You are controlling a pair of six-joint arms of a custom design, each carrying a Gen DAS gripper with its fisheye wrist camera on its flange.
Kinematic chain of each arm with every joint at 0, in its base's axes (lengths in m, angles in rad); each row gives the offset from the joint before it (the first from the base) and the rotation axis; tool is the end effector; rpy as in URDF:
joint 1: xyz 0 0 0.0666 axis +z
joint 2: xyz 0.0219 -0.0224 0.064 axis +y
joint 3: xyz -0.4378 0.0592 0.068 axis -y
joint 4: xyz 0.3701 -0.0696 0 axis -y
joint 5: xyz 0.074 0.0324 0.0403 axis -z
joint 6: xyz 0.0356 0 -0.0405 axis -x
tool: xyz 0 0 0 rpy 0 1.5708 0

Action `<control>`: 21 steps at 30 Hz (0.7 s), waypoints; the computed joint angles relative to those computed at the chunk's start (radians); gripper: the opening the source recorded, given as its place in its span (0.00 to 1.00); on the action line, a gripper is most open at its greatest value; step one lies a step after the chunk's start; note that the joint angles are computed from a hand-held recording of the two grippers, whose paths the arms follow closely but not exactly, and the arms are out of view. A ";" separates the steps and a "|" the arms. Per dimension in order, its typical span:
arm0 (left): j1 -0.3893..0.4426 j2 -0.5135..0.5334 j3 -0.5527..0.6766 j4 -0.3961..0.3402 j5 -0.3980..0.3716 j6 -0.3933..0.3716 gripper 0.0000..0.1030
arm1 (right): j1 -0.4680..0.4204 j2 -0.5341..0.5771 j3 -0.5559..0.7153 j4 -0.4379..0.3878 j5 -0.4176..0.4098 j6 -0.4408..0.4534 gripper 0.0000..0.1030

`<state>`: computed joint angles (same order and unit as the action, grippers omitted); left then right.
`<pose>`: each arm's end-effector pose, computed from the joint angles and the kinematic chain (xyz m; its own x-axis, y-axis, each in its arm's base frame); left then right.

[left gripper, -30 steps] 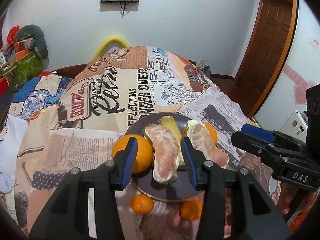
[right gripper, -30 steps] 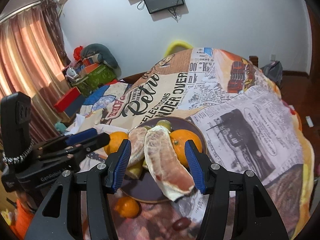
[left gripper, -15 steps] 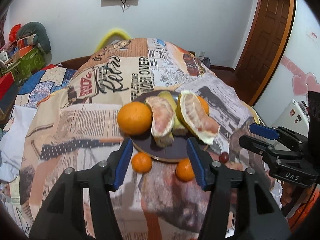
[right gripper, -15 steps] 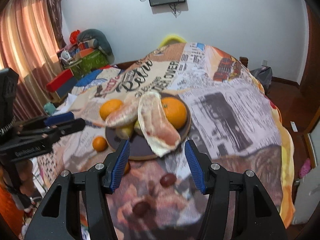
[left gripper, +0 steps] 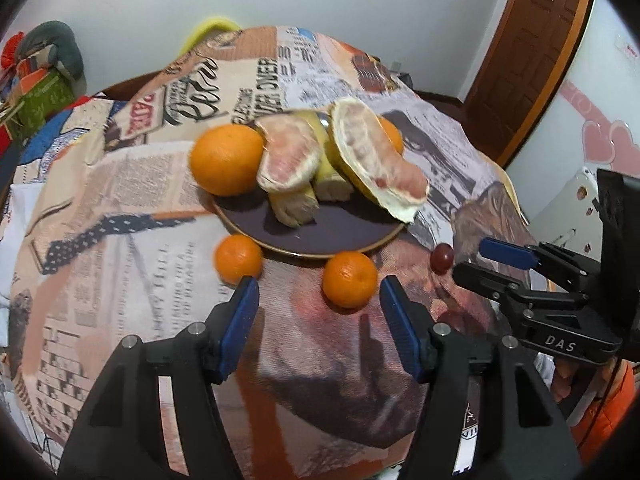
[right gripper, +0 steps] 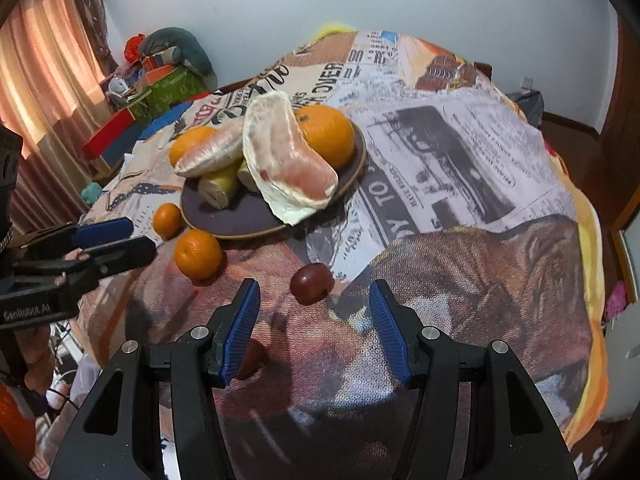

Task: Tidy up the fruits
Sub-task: 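Grasp a dark red grape with the right tool while the left tool grasps a small mandarin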

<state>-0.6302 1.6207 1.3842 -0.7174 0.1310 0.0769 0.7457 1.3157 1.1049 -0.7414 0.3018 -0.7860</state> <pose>0.4289 -0.3191 0.3885 -0.7066 0.4212 -0.5686 0.5928 0.7911 -0.1507 0.3025 0.2644 0.4059 -0.7917 0.1884 -0.5811 0.0551 0.9694 0.2392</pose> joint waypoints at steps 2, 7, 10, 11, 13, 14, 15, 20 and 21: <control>-0.008 0.014 0.004 -0.004 0.001 -0.004 0.61 | -0.008 0.006 -0.003 0.009 -0.016 0.008 0.43; -0.019 0.036 0.013 -0.002 0.006 -0.004 0.61 | -0.014 0.024 -0.003 0.025 -0.034 0.031 0.34; -0.022 0.046 0.017 0.003 0.004 -0.009 0.61 | -0.012 0.032 0.000 0.028 -0.027 0.050 0.29; -0.023 0.050 0.020 0.002 0.005 -0.013 0.60 | -0.011 0.034 0.000 0.029 -0.026 0.055 0.26; -0.025 0.056 0.023 0.005 0.000 -0.012 0.60 | -0.011 0.036 0.000 0.029 -0.022 0.064 0.23; -0.025 0.060 0.025 0.007 0.000 -0.012 0.58 | -0.011 0.036 -0.001 0.030 -0.022 0.065 0.23; -0.025 0.064 0.028 0.005 -0.001 -0.012 0.57 | -0.010 0.032 -0.004 0.033 -0.020 0.064 0.22; -0.027 0.082 0.038 0.001 -0.002 -0.023 0.46 | -0.018 0.027 -0.005 0.041 -0.033 0.063 0.22; -0.028 0.082 0.036 0.005 -0.003 -0.029 0.45 | -0.016 0.026 -0.005 0.042 -0.034 0.062 0.22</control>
